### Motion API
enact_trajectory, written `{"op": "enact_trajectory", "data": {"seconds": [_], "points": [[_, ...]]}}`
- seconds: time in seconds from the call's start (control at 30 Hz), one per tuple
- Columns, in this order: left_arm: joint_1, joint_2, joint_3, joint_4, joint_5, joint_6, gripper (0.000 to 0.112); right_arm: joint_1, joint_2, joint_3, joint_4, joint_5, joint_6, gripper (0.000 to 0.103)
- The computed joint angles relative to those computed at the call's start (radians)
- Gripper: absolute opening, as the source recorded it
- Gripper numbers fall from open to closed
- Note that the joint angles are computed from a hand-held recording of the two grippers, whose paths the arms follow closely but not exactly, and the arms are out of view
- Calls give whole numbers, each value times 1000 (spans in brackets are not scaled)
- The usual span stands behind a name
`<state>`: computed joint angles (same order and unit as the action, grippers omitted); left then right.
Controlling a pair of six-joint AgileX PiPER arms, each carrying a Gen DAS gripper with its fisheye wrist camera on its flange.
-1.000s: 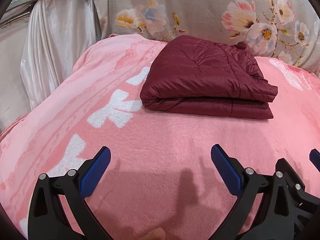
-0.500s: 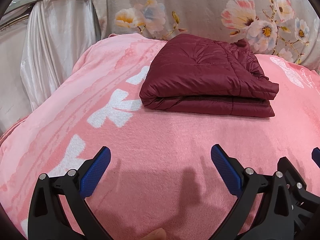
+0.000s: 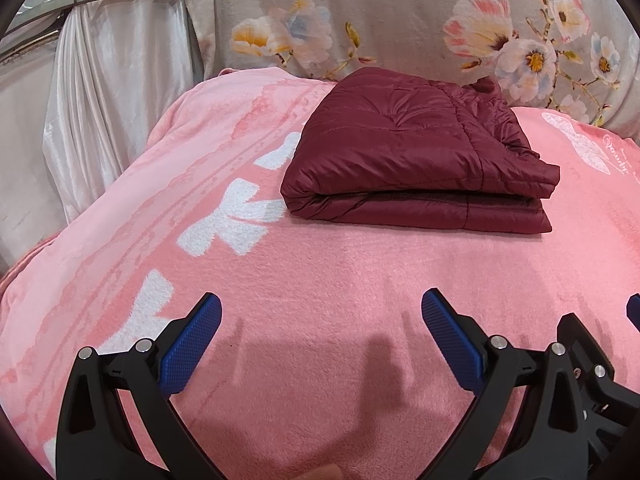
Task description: Fold large clothes
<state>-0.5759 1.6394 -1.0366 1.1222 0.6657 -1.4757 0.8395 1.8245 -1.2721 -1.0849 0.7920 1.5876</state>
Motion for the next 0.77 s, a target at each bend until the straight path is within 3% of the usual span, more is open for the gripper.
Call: {"op": "enact_trajectory", "data": {"seconds": [0.77], "points": [[2, -9, 8, 21, 4, -5, 94, -6, -24, 19, -10, 13, -8, 86]]}}
